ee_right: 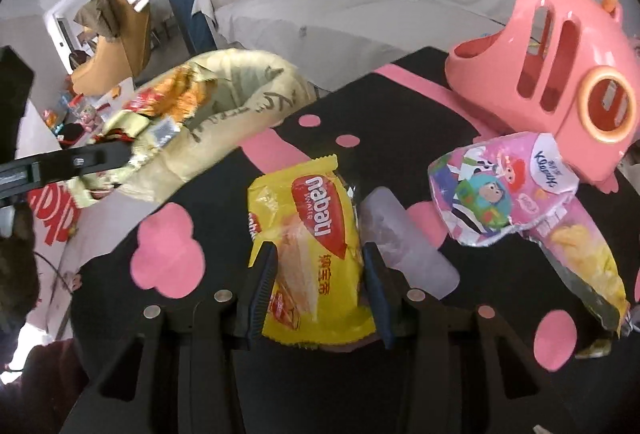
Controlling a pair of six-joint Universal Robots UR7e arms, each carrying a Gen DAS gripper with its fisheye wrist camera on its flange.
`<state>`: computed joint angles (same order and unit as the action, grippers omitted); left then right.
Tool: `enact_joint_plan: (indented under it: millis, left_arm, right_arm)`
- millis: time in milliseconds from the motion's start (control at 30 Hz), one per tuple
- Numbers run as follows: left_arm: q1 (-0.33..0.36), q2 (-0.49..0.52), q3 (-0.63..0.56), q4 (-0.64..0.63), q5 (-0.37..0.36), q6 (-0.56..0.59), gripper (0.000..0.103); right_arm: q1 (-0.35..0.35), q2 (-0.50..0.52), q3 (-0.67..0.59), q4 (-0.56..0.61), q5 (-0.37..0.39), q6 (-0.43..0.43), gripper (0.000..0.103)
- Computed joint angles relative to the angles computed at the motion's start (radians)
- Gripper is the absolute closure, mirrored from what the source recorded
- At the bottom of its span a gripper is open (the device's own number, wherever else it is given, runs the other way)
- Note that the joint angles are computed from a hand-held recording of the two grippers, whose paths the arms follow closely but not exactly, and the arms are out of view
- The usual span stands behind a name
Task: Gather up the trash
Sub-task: 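Hold the snack stick wrapper in the left gripper while the right gripper grasps the yellow nabati bag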
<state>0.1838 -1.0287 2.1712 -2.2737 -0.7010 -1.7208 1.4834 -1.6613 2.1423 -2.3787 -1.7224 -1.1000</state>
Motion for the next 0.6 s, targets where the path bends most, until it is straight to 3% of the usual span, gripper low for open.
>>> enact_joint_plan:
  millis: [133, 500, 533, 567, 600]
  left_arm:
    - [0.004, -0.007, 0.011, -0.021, 0.005, -0.002, 0.079]
    - [-0.01, -0.019, 0.023, 0.024, -0.017, -0.053, 0.079]
    - [-0.012, -0.019, 0.024, 0.024, -0.017, -0.056, 0.079]
    - [-0.015, -0.018, 0.024, 0.023, -0.017, -0.06, 0.079]
    - [-0.018, -0.018, 0.023, 0.025, -0.017, -0.062, 0.079]
  right_arm:
    - [0.013, 0.013, -0.019, 0.014, -0.002, 0.01, 0.06]
    - [0.043, 0.081, 0.03, -0.131, -0.06, 0.002, 0.061]
    - [0.048, 0.076, 0.043, -0.154, -0.064, -0.016, 0.069]
    - [0.054, 0.071, 0.057, -0.179, -0.071, -0.037, 0.084]
    - [0.059, 0.062, 0.066, -0.191, -0.075, -0.052, 0.09]
